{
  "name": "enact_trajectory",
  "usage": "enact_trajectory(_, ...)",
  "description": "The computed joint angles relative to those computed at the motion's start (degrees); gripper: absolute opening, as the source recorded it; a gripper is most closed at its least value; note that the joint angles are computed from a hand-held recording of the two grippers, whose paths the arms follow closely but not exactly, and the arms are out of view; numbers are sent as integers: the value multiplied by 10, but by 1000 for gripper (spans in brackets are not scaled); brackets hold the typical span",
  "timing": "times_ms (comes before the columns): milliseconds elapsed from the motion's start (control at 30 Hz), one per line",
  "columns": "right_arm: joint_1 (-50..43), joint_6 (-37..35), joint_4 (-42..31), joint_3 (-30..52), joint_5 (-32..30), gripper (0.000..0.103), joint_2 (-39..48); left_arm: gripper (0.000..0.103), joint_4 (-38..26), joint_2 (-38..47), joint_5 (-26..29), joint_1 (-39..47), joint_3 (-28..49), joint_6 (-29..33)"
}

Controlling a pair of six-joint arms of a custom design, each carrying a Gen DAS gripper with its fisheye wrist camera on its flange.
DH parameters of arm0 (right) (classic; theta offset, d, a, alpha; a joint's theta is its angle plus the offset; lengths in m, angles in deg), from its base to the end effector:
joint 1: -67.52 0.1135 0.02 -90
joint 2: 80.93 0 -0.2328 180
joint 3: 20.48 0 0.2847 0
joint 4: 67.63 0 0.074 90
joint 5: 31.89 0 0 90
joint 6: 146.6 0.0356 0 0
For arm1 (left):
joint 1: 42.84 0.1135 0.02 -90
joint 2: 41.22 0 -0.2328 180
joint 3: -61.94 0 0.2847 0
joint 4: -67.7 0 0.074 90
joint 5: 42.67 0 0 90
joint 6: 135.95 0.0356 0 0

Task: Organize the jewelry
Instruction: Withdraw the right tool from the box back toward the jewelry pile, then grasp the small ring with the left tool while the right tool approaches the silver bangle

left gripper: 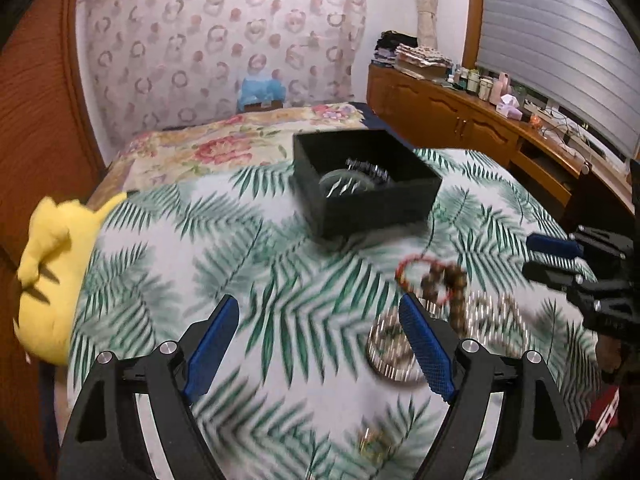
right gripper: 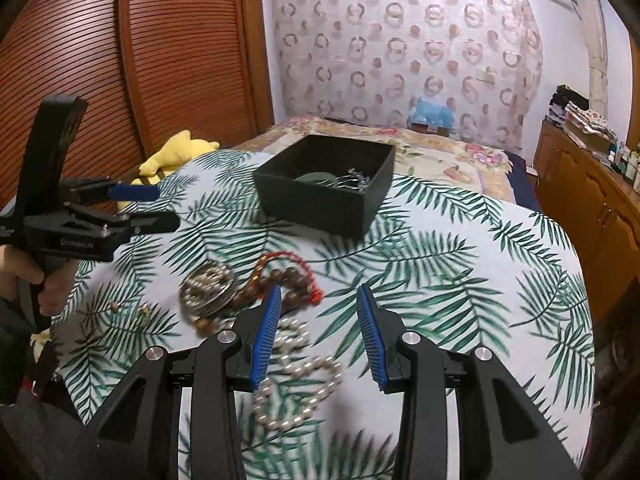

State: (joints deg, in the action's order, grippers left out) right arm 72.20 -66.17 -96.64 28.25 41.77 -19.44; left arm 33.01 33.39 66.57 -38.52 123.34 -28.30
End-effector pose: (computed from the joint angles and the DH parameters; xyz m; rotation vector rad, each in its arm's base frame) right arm 0.2655 0.0318 0.1831 -0.4273 2.2397 0.2829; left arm 0.3075 0.0115 0.1930 0.4255 2.3188 -0.2189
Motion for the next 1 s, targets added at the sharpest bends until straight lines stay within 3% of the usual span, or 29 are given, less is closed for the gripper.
enact_trajectory(500,102,27,0,-7,57,47,4,79,-53,-122,99,143,-131,92)
enact_trajectory(767,149,19,6,16,91,53,46,49,-75,-118,112,164,-157,130)
enact_trajectory(1000,159,21,6,23,97,54,59,35,-59,-131,101,145,-177,127)
